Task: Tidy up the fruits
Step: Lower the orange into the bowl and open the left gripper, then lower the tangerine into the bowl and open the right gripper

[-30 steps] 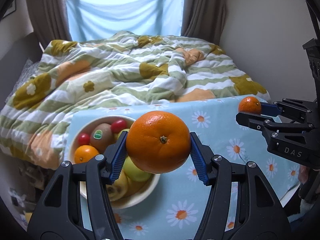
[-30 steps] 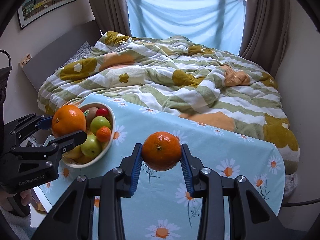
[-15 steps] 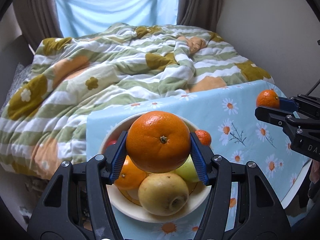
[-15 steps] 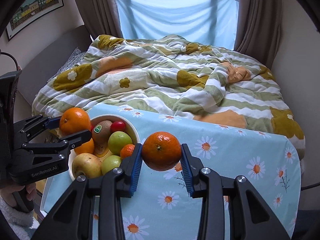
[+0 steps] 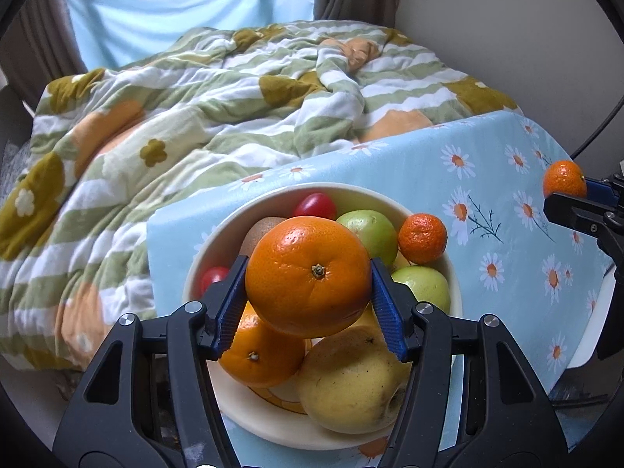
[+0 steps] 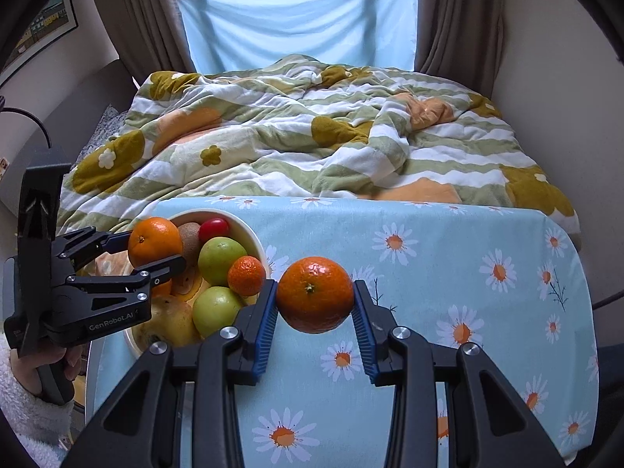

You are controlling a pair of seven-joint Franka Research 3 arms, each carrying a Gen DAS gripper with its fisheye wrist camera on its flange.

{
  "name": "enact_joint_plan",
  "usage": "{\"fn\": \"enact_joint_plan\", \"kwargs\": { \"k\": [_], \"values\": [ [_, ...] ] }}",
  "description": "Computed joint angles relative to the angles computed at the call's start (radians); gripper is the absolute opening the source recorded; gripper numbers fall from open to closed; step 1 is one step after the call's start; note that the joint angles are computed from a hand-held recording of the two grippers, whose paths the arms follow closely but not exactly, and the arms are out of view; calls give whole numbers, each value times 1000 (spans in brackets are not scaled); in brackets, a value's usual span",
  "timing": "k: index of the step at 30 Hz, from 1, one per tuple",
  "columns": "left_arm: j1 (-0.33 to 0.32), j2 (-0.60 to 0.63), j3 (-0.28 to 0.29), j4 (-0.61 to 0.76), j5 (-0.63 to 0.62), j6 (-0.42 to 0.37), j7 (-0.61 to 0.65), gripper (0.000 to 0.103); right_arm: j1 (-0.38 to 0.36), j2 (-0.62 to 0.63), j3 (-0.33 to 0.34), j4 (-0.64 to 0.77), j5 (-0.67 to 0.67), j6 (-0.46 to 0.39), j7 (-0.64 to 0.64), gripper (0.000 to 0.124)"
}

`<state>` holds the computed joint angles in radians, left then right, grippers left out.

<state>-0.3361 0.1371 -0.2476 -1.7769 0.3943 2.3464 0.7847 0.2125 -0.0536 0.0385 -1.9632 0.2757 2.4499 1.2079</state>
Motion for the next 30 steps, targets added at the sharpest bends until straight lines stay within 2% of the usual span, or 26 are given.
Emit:
{"fn": "enact_joint_plan", "kwargs": {
  "k": [3,4,5,6,8,12,30],
  "values": [
    [5,-7,-2,-14,-27,8,14,67,-2,-19,-1,-20,-9,7,17,35],
    [4,-11,-1,-19,-21,13,6,74,-3,-24,-2,-24,-11,7,20,35],
    [1,-16,1,-21,-3,15,-8,94,-4,-28,-2,-27,-14,7,23,35],
    [-4,-24,3,-23,29,15,-32,103,-5,-32,-3,-30,-14,5,22,35],
    [-10,-39,4,-27,80,27,-73,103,-6,-37,-5,-32,-7,1,12,35],
    [-18,-49,-3,-2,119,-23,-113,103,-5,-36,-10,-23,22,-5,-39,35],
    [-26,-258,-66,-176,107,-173,-387,103,34,25,12,77,199,-128,-303,35]
  ]
}}
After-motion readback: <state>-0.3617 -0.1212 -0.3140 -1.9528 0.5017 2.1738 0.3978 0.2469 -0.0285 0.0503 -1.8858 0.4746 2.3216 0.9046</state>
